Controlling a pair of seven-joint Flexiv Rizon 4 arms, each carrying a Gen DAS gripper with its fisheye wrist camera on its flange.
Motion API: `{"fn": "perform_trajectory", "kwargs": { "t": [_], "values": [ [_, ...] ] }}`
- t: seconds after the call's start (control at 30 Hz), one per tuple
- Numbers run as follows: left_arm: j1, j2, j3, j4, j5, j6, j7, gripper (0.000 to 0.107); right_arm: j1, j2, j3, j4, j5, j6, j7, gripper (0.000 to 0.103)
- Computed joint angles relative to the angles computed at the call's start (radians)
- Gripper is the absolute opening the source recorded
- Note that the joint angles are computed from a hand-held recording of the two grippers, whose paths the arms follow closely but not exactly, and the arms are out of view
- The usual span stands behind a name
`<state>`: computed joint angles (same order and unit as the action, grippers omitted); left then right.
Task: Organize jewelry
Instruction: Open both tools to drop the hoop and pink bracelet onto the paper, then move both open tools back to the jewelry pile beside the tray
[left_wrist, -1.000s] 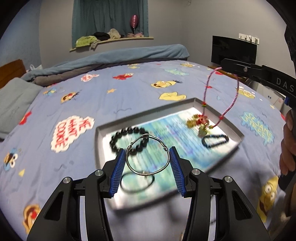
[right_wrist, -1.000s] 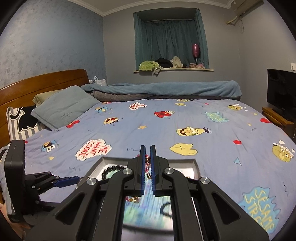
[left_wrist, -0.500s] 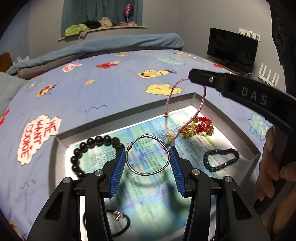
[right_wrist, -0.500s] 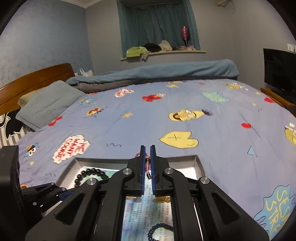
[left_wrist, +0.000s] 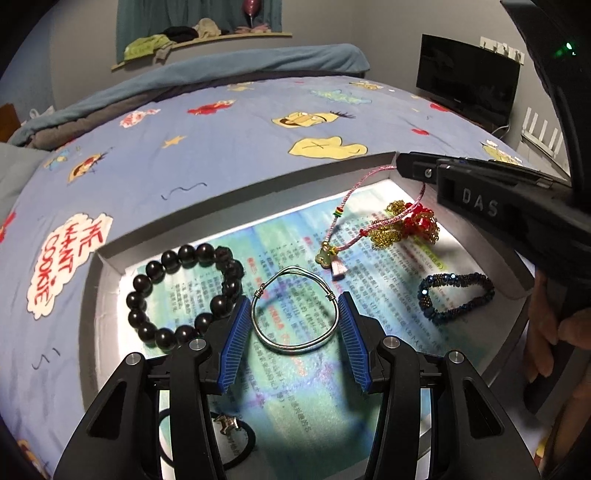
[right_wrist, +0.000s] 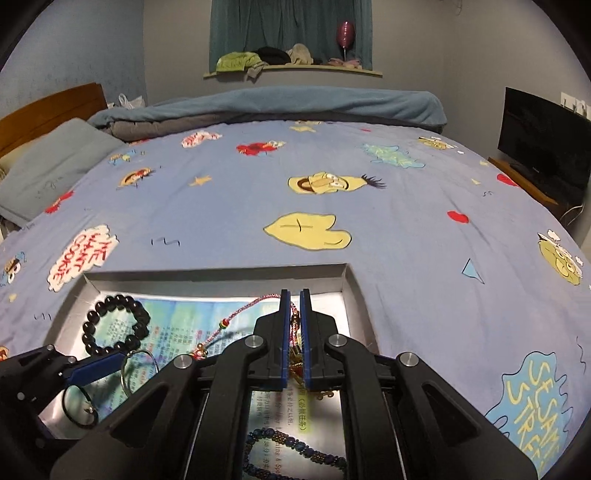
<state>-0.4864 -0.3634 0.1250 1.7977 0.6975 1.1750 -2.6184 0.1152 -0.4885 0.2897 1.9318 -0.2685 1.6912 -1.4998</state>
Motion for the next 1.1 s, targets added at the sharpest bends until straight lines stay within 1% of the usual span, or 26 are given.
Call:
{"fn": "perform_trajectory", "kwargs": {
  "t": [0.1, 0.2, 0.23, 0.37, 0.5, 0.57, 0.6, 0.63, 0.67, 0.7, 0.73, 0.77, 0.8, 0.83, 0.9, 0.97, 1.0, 1.07, 1.1],
  "values": [
    [0.007, -0.005, -0.005, 0.002, -0.014, -0.004, 0.009, 0.050, 0.117, 0.019, -0.133, 0.034, -0.009, 0.040, 0.010, 0.005],
    [0.003, -0.006, -0.002, -0.001, -0.015, -0.009, 0.004, 0.050, 0.156, 0.024, -0.177, 0.043, -0.021, 0.038, 0.011, 0.005],
    [0.002, -0.006, -0.001, -0.001, -0.015, -0.010, 0.002, 0.050, 0.157, 0.024, -0.178, 0.042, -0.023, 0.035, 0.013, 0.005],
    [-0.002, -0.006, 0.001, -0.004, -0.010, -0.019, -0.008, 0.050, 0.124, 0.020, -0.142, 0.034, -0.025, 0.027, 0.015, 0.005],
    [-0.012, -0.002, 0.008, -0.009, 0.014, -0.032, -0.036, 0.051, 0.140, 0.027, -0.161, 0.045, -0.028, 0.041, 0.015, 0.005],
    [-0.011, 0.000, 0.006, -0.011, 0.021, -0.034, -0.046, 0.051, 0.134, 0.026, -0.154, 0.042, -0.028, 0.039, 0.017, 0.005],
    [-0.010, 0.001, 0.004, -0.011, 0.022, -0.040, -0.049, 0.052, 0.124, 0.025, -0.143, 0.039, -0.029, 0.034, 0.017, 0.005],
    [-0.011, 0.003, 0.004, -0.011, 0.026, -0.046, -0.055, 0.056, 0.112, 0.024, -0.130, 0.036, -0.030, 0.029, 0.017, 0.005],
    [-0.016, 0.005, 0.005, -0.014, 0.035, -0.055, -0.068, 0.064, 0.100, 0.023, -0.116, 0.033, -0.030, 0.025, 0.016, 0.008],
    [-0.024, 0.008, 0.008, -0.019, 0.048, -0.069, -0.086, 0.068, 0.087, 0.022, -0.101, 0.030, -0.029, 0.020, 0.016, 0.014],
    [-0.025, 0.010, 0.007, -0.022, 0.058, -0.075, -0.099, 0.074, 0.078, 0.022, -0.091, 0.028, -0.028, 0.017, 0.015, 0.023],
    [-0.027, 0.014, 0.007, -0.024, 0.071, -0.082, -0.113, 0.077, 0.070, 0.022, -0.083, 0.028, -0.027, 0.016, 0.014, 0.027],
    [-0.025, 0.017, 0.003, -0.025, 0.077, -0.088, -0.119, 0.078, 0.064, 0.023, -0.076, 0.027, -0.025, 0.018, 0.013, 0.034],
    [-0.025, 0.021, 0.000, -0.026, 0.083, -0.098, -0.129, 0.079, 0.059, 0.024, -0.071, 0.028, -0.023, 0.020, 0.013, 0.036],
    [-0.016, 0.028, -0.010, -0.023, 0.084, -0.106, -0.138, 0.081, 0.040, 0.029, -0.051, 0.029, -0.018, 0.024, 0.013, 0.053],
    [-0.015, 0.043, -0.014, -0.017, 0.095, -0.116, -0.162, 0.087, 0.027, 0.034, -0.041, 0.032, -0.014, 0.038, 0.013, 0.062],
    [-0.019, 0.053, -0.014, -0.017, 0.110, -0.128, -0.182, 0.089, 0.027, 0.040, -0.045, 0.036, -0.012, 0.045, 0.016, 0.066],
    [-0.025, 0.076, -0.020, -0.015, 0.141, -0.154, -0.222, 0.091, -0.001, 0.049, -0.021, 0.038, -0.011, 0.052, 0.021, 0.076],
    [-0.025, 0.089, -0.027, -0.012, 0.152, -0.170, -0.235, 0.092, -0.017, 0.052, -0.007, 0.039, -0.011, 0.052, 0.024, 0.084]
  ]
}}
